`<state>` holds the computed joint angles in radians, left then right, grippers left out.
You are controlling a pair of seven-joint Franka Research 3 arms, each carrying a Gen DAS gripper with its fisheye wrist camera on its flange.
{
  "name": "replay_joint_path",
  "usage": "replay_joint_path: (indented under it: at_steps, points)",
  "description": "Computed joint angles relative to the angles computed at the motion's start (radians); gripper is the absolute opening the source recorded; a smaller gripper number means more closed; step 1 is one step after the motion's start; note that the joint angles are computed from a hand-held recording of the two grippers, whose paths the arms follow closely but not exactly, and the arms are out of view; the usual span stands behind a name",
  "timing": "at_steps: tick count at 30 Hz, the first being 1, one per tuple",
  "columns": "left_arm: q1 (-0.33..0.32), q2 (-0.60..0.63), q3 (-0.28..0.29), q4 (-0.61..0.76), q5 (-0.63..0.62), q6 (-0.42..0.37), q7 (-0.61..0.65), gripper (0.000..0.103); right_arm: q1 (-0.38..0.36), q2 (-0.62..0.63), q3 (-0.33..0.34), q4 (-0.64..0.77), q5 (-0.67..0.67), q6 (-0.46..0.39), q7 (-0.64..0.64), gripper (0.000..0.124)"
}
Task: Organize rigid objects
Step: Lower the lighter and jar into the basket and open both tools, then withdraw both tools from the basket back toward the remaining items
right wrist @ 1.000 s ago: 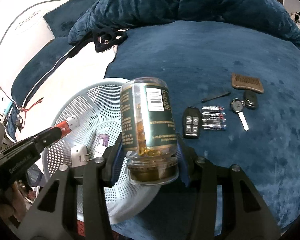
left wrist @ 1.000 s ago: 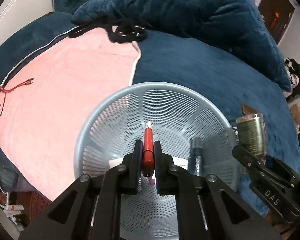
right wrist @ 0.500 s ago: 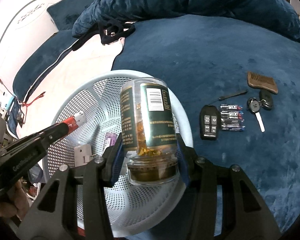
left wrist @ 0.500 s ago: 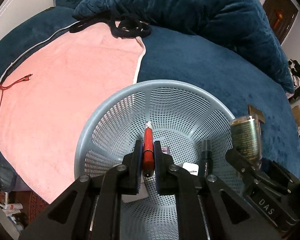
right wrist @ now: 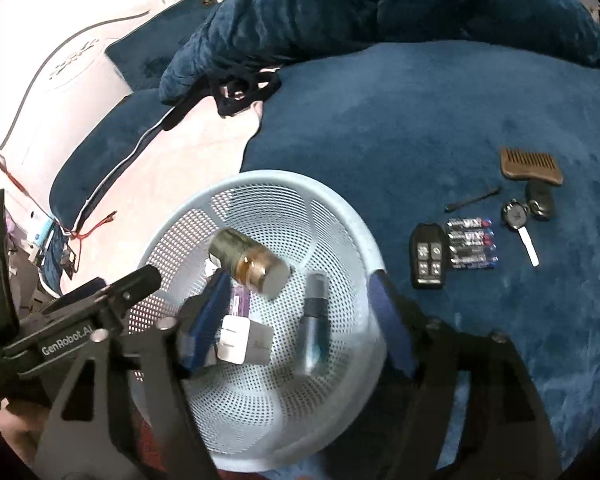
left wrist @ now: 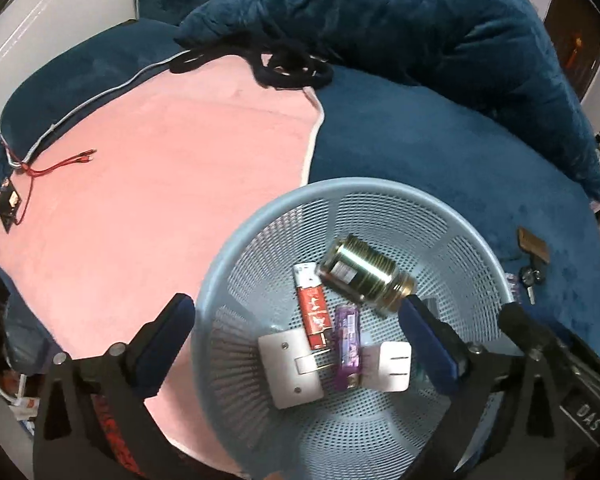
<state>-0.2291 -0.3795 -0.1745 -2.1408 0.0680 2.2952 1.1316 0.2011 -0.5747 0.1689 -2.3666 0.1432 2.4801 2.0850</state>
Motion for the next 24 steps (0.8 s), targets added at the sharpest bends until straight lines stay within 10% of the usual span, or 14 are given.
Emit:
replay_joint_path:
  at_steps: [4,24]
  points:
    - [0.008,-0.007,-0.008,-0.003,0.022,-0.023,-0.018,0.102,-0.014,-0.016,0.01,0.0,-0.024,-0.027,0.012,0.103]
    - [0.016,-0.069,-0.001,-0.056,0.065,-0.043,-0.047,0.102,-0.025,-0.019,0.053,0.026,-0.138,-0.104,-0.015,0.103]
